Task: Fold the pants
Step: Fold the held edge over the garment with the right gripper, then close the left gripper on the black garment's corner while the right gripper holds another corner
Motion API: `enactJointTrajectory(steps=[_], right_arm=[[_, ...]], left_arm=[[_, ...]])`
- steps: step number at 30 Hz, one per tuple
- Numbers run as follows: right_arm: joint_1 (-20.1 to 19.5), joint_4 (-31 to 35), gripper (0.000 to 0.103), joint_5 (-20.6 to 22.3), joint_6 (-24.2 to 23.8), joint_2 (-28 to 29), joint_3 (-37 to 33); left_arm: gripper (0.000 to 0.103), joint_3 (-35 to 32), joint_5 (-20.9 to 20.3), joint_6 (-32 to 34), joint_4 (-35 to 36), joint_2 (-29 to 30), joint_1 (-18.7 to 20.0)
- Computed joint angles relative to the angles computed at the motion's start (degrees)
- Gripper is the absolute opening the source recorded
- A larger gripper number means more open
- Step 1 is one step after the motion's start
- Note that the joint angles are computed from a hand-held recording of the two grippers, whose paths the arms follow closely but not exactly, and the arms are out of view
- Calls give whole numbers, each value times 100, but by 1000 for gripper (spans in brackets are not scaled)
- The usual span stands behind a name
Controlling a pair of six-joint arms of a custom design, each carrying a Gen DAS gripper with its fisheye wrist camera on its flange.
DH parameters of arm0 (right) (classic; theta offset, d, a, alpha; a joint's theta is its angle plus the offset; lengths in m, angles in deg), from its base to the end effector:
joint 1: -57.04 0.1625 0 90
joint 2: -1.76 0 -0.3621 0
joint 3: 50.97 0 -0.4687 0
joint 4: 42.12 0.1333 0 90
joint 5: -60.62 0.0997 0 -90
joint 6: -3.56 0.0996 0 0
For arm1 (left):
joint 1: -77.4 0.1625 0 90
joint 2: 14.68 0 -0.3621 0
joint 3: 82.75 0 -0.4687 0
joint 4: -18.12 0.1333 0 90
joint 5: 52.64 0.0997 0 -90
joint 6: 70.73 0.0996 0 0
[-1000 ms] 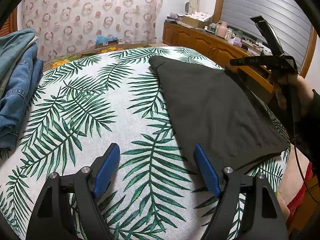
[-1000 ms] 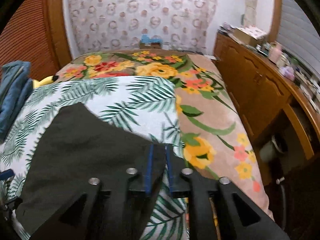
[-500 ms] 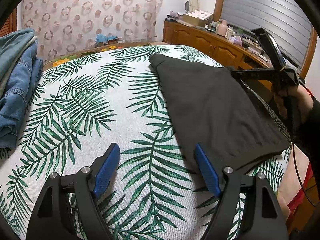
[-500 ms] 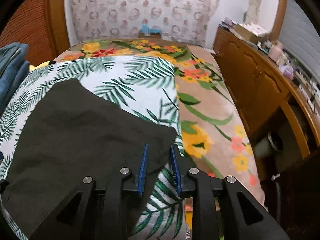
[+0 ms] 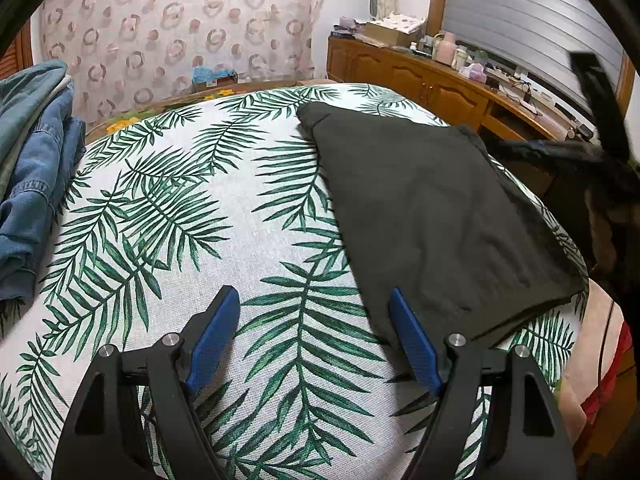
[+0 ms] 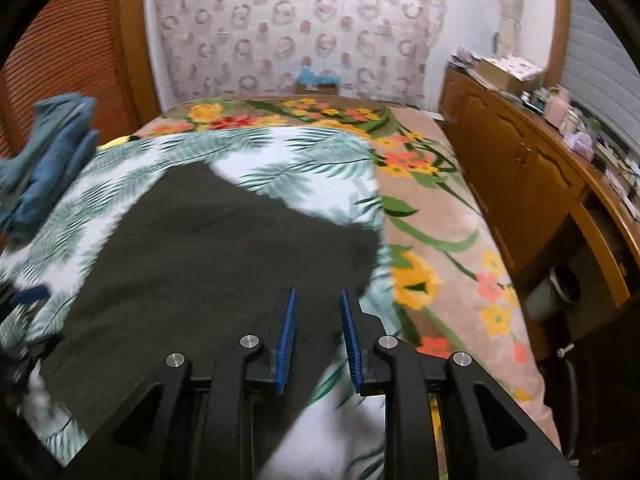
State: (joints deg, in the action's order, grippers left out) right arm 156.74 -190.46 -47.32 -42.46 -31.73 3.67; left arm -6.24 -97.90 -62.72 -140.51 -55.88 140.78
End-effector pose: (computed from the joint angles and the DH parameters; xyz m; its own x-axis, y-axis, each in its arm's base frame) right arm 0.2487 -0.8460 0.1780 -0.5764 -0.5489 0.6054 -0.7906 0.5620 -0.2432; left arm -0.1663 -0.7859 0.1258 -0.7482 0.0770 -0.6590 0.4834 0.7436 -0.4620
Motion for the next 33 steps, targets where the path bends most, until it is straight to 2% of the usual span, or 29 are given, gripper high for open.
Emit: enactJointTrajectory(steps=[4,6,10,17,21,25,28,33], right_arm=[[-68,-20,26,319,-97,-548,884],[-93,-109,27,322,-163,-683,1166],[-130,-310,30,139,-356,-657,1303],[-205,-1033,34,405,-562,-648,1579],[-199,-1252,35,421,-515,-642,1688],[-151,-1155,35,241,-418,-593,1606],[-113,-1086,35,195,-322,-793,1786],[-190,-1186,35,482,-105,-1354,2397]], left_arm=[[78,-15,38,-24,21,23,-26],[78,-15,38,-24,21,23,-26],[78,-27,43,-19,24,32,-25],[78,-7,-17,-24,40,5,-15],[78,77,-106,-45,73,-86,-19],[78,321,-74,198,-283,-208,-93],[78,494,-147,174,-367,-336,-143],[77,730,-379,308,-428,-504,-244]])
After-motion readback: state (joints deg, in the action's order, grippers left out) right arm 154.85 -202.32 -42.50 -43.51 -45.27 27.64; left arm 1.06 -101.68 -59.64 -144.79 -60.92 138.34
